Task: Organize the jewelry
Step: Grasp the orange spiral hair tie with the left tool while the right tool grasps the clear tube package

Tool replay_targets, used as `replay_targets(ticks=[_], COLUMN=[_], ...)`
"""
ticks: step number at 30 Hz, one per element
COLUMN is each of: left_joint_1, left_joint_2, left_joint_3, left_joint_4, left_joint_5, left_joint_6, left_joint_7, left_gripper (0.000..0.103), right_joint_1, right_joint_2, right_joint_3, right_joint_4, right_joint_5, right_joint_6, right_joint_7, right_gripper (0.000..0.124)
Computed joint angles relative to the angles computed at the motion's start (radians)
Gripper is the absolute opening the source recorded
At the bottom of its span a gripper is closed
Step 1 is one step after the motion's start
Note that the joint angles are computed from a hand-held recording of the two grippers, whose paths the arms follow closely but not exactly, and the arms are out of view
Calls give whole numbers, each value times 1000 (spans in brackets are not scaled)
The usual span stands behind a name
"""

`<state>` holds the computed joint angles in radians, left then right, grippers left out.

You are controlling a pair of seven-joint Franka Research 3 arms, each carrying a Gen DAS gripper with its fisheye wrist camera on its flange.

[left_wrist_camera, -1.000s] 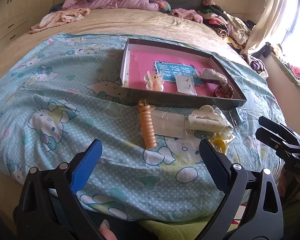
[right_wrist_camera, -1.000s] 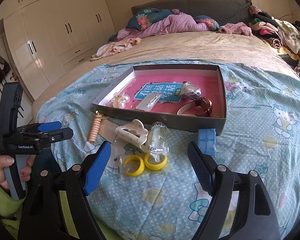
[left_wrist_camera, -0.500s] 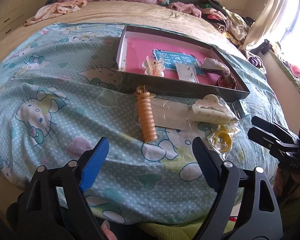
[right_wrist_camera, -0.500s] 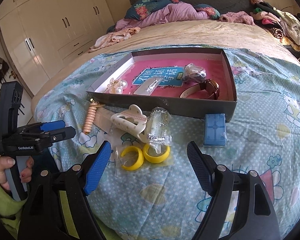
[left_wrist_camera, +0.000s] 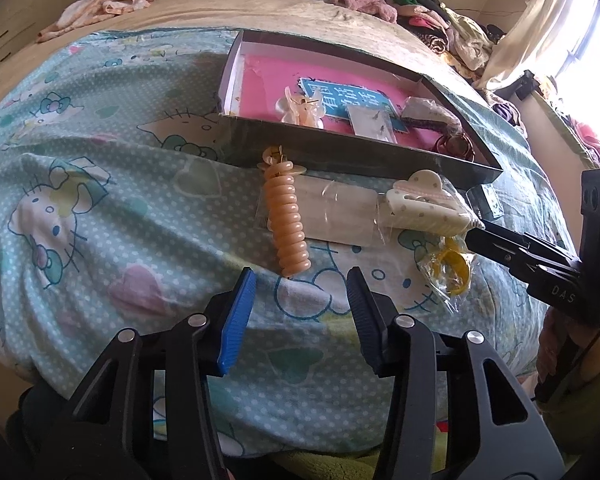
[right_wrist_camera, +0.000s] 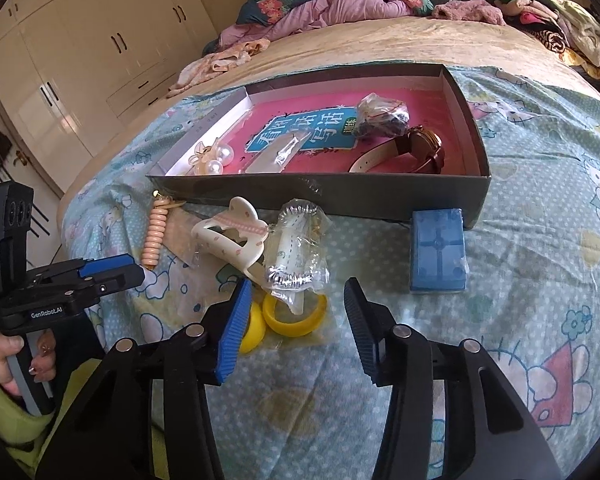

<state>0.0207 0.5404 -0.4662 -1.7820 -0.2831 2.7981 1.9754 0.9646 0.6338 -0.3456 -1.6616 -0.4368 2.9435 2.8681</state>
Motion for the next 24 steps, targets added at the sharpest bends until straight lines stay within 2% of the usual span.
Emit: replay_targets(ticks=[6, 10, 13, 24], left_joint_1=[-9, -21, -26, -58], left_joint_2=[10, 22, 29, 72], left_joint_3=[11, 21, 25, 50], left_joint_4=[17, 34, 46, 110], left_joint_5=[11, 25, 33, 81], left_joint_6=[-10, -17, -22, -31], left_joint_7=[-17, -34, -45, -111], left_gripper=[39, 39, 39, 39], right_joint_1=[-27, -82, -97, -39], right_joint_2=[21, 43, 64, 100], right_joint_3=[11, 60, 70, -4], right_joint_4=[24, 45, 71, 98], right_joint_5=[23, 78, 114, 158], right_joint_6=[-1, 17, 17, 17], right_joint_7=[-22, -86, -137, -188], right_gripper=[38, 36, 33, 30])
